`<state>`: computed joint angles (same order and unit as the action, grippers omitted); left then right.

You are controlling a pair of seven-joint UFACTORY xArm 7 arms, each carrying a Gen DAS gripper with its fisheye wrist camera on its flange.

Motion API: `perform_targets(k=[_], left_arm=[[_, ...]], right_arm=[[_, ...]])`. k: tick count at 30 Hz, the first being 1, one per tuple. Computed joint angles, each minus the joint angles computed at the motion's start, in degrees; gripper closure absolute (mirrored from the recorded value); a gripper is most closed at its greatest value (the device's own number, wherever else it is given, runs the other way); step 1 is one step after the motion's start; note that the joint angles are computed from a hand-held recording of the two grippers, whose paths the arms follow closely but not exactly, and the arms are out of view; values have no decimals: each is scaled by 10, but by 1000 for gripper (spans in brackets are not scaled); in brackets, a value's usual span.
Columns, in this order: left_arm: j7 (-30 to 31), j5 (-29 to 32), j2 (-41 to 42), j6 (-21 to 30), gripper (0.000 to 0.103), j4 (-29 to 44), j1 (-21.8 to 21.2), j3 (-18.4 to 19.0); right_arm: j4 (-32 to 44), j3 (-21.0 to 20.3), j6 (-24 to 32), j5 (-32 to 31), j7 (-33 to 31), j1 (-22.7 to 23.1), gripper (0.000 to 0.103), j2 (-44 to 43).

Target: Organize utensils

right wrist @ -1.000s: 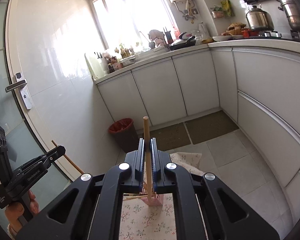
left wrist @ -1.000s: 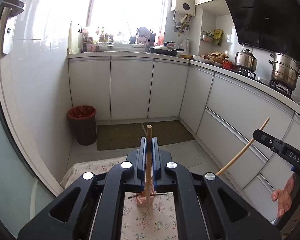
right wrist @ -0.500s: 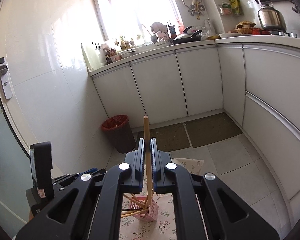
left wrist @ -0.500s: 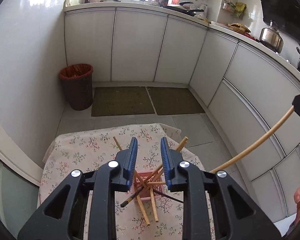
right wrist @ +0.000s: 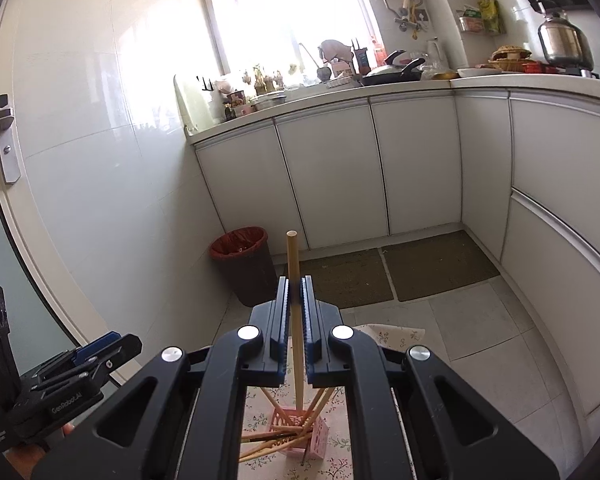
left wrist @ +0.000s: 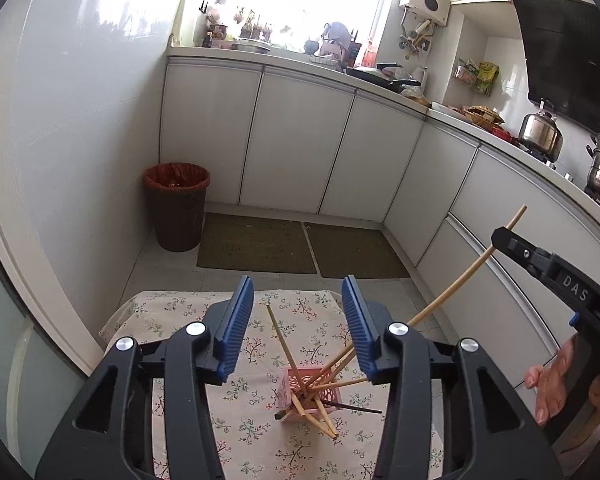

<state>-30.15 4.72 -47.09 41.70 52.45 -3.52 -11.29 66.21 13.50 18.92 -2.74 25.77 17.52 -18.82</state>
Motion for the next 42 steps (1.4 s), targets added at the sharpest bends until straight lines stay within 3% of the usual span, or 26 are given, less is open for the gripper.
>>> perform_targets(k=[5,8,15,16,17,19,24,28,34,37,42], left_arm=[[11,-3,-7,3,59,-14,-5,12],[13,-4,-12,2,52,-26,-3,13],[-10,25,-26,27,49,-25,28,-17],[-15,37,-31,32,48,-22,35,-26],[-18,46,-37,37,48,-18,41,-34],[-26,57,-51,44,37,-15,44,-44],[-54,71,-95,85,18,-3,49,-78],[-70,61,-135,125,12,-4,34,-91],[-88,37,-203,152,10,-29,12,-90],[-92,20,-232,151,9,-53,-2,-78],[-85,23,-282,142,7,-110,-5,-86]], right_arm=[[22,20,-6,-26,25,-5,97,32],[5,19,-10,-26,32,4,93,40],[-34,25,14,-46,72,9,88,28],[-43,28,14,-53,80,5,83,14],[-50,34,16,-66,94,-3,71,-2],[-75,47,18,-87,122,-21,57,-44],[-119,57,84,-97,128,-32,52,-140],[-167,48,123,-71,141,-33,30,-226],[-212,-2,184,-14,55,14,22,-258],[-237,-73,207,56,-84,96,21,-209],[-298,-109,123,112,-252,127,21,-121]])
